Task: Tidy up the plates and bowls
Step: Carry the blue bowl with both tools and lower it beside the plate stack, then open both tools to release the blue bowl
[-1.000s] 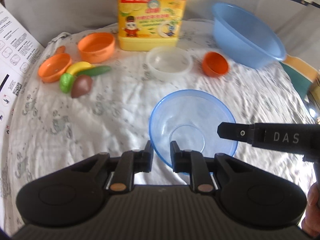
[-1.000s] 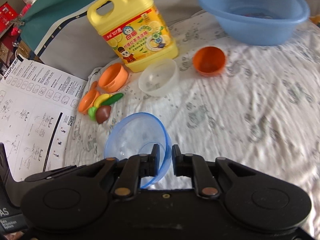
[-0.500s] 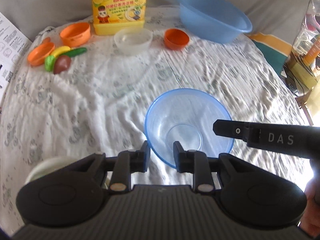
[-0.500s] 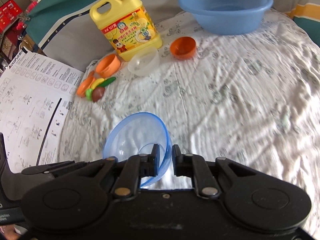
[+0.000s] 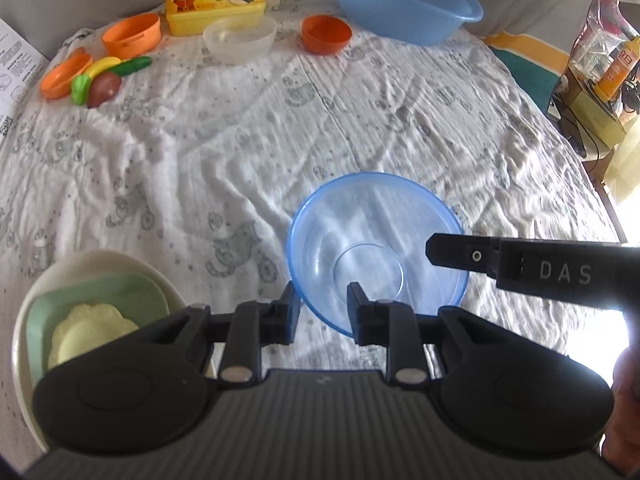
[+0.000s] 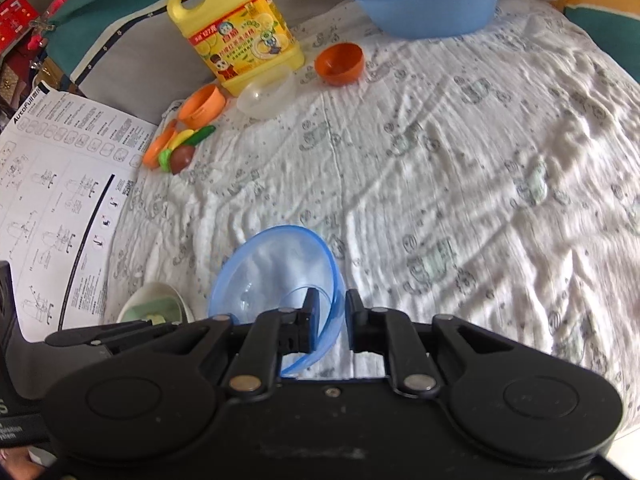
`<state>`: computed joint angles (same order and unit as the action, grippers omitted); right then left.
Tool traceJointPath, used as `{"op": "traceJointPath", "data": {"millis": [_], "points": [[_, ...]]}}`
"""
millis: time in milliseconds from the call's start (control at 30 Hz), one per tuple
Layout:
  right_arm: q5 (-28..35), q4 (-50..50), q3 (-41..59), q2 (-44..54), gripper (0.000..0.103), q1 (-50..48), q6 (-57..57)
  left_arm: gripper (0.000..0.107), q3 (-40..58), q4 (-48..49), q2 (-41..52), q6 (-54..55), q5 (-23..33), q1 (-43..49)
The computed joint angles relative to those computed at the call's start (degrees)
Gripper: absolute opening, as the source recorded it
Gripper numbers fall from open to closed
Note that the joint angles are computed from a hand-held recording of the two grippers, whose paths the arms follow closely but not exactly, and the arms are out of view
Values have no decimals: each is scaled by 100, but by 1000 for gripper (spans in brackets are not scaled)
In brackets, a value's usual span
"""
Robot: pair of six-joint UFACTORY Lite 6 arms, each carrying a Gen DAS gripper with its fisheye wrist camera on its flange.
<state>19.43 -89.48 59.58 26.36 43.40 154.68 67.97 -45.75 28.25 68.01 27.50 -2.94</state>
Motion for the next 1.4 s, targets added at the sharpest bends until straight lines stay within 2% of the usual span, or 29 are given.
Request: {"op": "traceJointPath", "data": {"millis": [433, 867, 900, 933, 967, 1000, 1033, 1067, 1100, 1133, 1200, 1400], "points": [[-85, -770, -191, 157, 14, -4, 927, 24, -66, 88, 194, -84, -235, -172], [-111, -672, -117, 235, 16, 0, 870, 26, -78, 77, 218, -54, -266, -204], [-93, -576, -100, 248, 18, 21, 779, 27, -99, 73, 197, -36, -282, -208], [-54, -396, -57, 270, 21, 52, 605, 33, -117, 61, 177, -11, -294, -205], [-1, -314, -58, 262, 32, 86, 531, 39, -148, 22, 141, 34, -316, -199], [75, -187, -50, 251, 50, 123, 409, 58, -200, -64, 80, 117, -363, -186], [163, -113, -84, 207, 62, 159, 331, 79, -282, -186, -12, 232, -458, -177], [284, -49, -109, 164, 86, 201, 277, 88, -362, -303, -115, 355, -569, -168], [427, -38, -152, 108, 97, 249, 277, 99, -467, -512, -236, 587, -689, -152], [566, 17, -192, 47, 98, 291, 216, 103, -537, -719, -339, 823, -751, -124], [678, 189, -239, -66, 103, 280, -45, 103, -572, -916, -469, 1049, -784, -34], [653, 160, -453, -344, 103, 101, -71, 103, -174, -677, -367, 694, -497, 367]]}}
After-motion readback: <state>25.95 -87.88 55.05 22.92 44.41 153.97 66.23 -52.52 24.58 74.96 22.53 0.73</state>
